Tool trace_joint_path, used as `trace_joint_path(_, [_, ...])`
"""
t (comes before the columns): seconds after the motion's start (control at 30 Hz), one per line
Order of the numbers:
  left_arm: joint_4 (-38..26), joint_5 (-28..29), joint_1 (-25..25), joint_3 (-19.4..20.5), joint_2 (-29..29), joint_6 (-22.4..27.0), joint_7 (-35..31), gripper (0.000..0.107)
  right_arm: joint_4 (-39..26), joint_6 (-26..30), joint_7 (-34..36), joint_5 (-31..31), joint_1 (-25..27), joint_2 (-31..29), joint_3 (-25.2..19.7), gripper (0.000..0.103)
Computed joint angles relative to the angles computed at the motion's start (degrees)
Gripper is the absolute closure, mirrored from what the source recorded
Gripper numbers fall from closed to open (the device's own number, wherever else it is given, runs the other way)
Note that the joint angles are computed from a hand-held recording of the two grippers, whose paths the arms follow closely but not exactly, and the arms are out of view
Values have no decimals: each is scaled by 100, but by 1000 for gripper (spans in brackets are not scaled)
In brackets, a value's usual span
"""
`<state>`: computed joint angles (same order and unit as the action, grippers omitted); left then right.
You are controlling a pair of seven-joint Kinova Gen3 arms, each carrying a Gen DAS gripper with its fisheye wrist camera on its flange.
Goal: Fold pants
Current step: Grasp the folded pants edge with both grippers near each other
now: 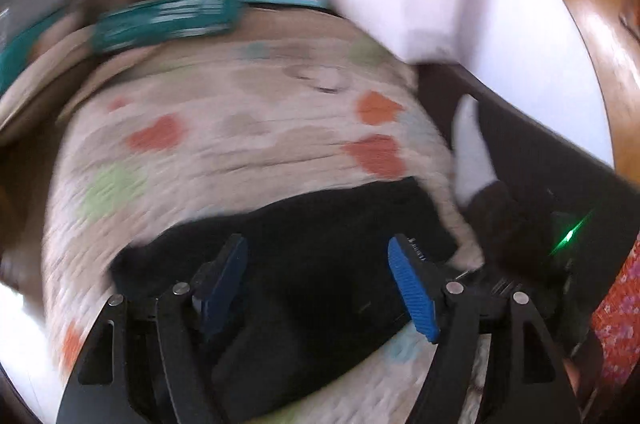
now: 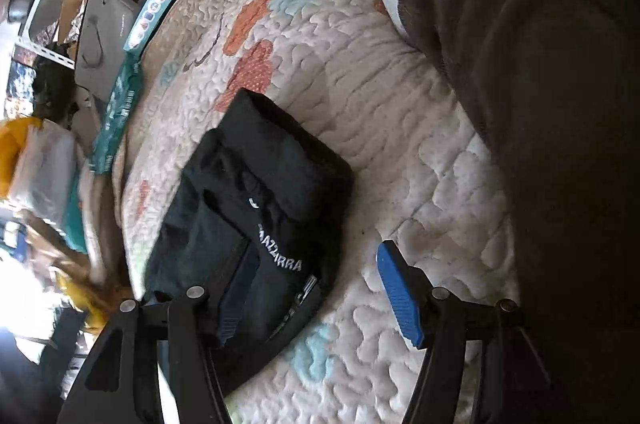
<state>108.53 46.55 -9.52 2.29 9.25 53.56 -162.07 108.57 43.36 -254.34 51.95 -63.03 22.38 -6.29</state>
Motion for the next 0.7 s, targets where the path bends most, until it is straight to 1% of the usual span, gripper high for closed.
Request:
trace_joint_path(0.03, [-142,-128,220,167,145,-123,232,35,-96,50,36,-11,-61,104,100,36])
trace_joint_path(0.07, [-277,-261,456,227,293,-192,465,35,-92,9,-21,-5,-224,149,306,36])
trace_joint_path(0.13, [-602,-493,987,182,675,-225,931,35,91,-204,-404,15,-659,200,834,36])
trace_joint_path(0.17, [-754,-548,1253,167,905,-277,1164,35,157,-195,-637,89,-902,216,1070,34])
trace_joint_path(0.2, [-834,-656,1412,204,1029,-364,1397,35,223,-214,-783,189,-1040,205,1202,32])
trace_joint_path(0.23, [-852,-785,1465,313,1102,-508,1577,35,247,-231,-841,326,-1072,224,1246,31])
trace_joint_path(0.3, [-960,-1198,1513,705,1334,-849,1981,35,306,-284,-877,629,-998,227,1208,31])
trace_joint_path(0.33, [-1025,-1347,1547,800,1430,-880,2076,35,356,-347,-980,819,-941,238,1183,31])
trace_joint_path(0.37, [-1096,-1559,1687,837,1536,-960,2206,35,376,-332,-1081,928,-862,249,1096,31])
trace_joint_path(0.4, [-1102,-1677,1721,886,1561,-1029,2265,35,400,-251,-1273,1113,-727,263,918,31])
trace_joint_path(0.47, [-1164,-2058,1790,1094,1682,-1184,2456,35,405,-38,-1478,1408,-328,273,388,31])
trace_joint_path(0.5, [-1225,-2192,1827,1121,1718,-1166,2539,35,412,22,-1558,1548,-176,284,198,31])
trace_joint_path(0.53, [-1297,-2342,1971,1054,1771,-1134,2614,35,404,67,-1586,1610,-104,300,109,31])
trace_joint_path(0.6, [-1459,-2808,2381,822,1889,-1054,2919,35,373,65,-1531,1597,19,306,15,32])
trace_joint_path(0.63, [-1487,-3041,2632,635,1919,-1068,3036,35,327,111,-1364,1528,144,306,-127,34])
trace_joint_path(0.67, [-1450,-3274,2791,554,1910,-1147,3060,43,270,104,-1166,1443,217,315,-174,48])
trace_joint_path(0.7, [-1314,-3468,2844,567,1807,-1320,2990,51,252,4,-1027,1377,235,311,-136,61])
